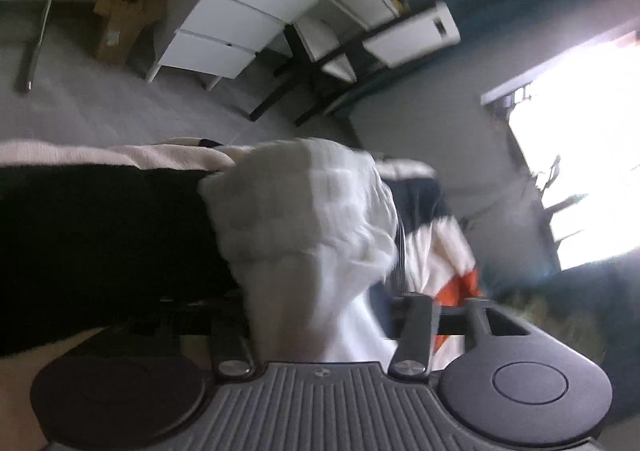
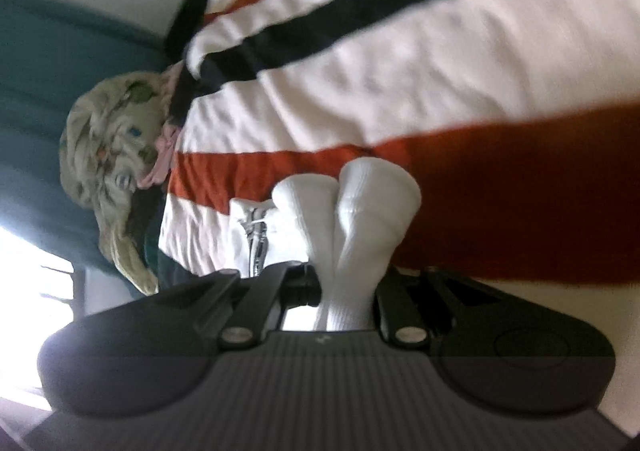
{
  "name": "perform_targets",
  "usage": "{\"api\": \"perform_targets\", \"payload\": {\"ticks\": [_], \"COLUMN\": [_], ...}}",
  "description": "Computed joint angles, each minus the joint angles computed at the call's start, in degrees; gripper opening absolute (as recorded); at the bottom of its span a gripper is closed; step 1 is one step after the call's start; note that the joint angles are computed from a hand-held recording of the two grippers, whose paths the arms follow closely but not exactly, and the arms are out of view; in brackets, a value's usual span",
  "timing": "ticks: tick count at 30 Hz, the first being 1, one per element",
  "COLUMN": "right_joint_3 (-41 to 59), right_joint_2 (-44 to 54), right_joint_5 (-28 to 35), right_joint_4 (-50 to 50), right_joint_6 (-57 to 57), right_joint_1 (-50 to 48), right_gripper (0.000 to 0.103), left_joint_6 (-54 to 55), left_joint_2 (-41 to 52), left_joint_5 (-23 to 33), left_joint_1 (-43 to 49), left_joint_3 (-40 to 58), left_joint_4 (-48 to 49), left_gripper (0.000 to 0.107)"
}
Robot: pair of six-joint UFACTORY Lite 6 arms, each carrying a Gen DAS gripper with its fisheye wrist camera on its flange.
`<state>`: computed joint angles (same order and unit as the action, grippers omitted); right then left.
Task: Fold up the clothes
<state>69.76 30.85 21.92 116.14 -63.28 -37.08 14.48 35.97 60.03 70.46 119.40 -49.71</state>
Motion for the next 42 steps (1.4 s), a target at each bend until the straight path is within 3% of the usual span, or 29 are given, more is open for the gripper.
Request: {"api": "perform_targets", "payload": {"ticks": [4, 10, 19, 21, 27, 34, 37, 39, 41, 42], "right_joint_3": [-0.9, -3.4, -4.9, -5.2, -6.4, -9.3, -8.0, -7.2, -6.2, -5.2], "right_joint_2": [-1.2, -1.6, -1.7, -1.8, -1.8, -1.2, 1.2, 2.0, 3.8, 5.0], "right_joint_5": [-1.1, -0.9, 2.2, 3.2, 6.8, 15.8, 19.8, 20.4, 22.9, 23.5], "right_joint_4": [1.4, 3.8, 6.8, 6.8, 6.9, 8.7, 7.8, 8.1, 8.9, 8.9], "right_joint_6": [-3.4, -5.4, -12.2, -12.6, -13.5, -13.4, -10.5, -10.4, -10.1, -9.5], "right_joint_1": [0.6, -0.2, -1.3, -1.7, -2.9, -5.1, -6.1, -5.8, -5.5, -5.2], "right_gripper": [0.009, 0.009, 0.009, 0.009, 0.009, 0.011, 0.023, 0.057, 0.074, 0.075], "left_joint_6": [-0.6, -7.8, -15.0, -16.0, -16.1, -14.3, -15.2, -13.1, -12.0, -11.1], "left_joint_2": [-4.2, -9.7, -17.1, -19.9, -33.7, -46.2, -49.1, -49.7, -49.7, -49.7], "left_joint_5": [2.1, 5.4, 7.7, 5.8, -5.4, -23.7, -31.6, -35.7, -38.9, -40.0], "left_joint_1": [0.2, -0.9, -15.4, -19.6, -36.0, -55.5, -61.5, -63.8, -65.4, -65.8], "left_joint_3": [0.6, 5.3, 10.0, 6.7, -15.9, -43.6, -53.3, -58.0, -61.6, -63.1], "left_joint_4": [4.0, 9.8, 14.6, 15.9, 22.4, 30.7, 34.0, 34.6, 36.7, 37.6], "left_gripper": [0.080, 0.081, 0.085, 0.085, 0.087, 0.088, 0.088, 0.088, 0.088, 0.088]}}
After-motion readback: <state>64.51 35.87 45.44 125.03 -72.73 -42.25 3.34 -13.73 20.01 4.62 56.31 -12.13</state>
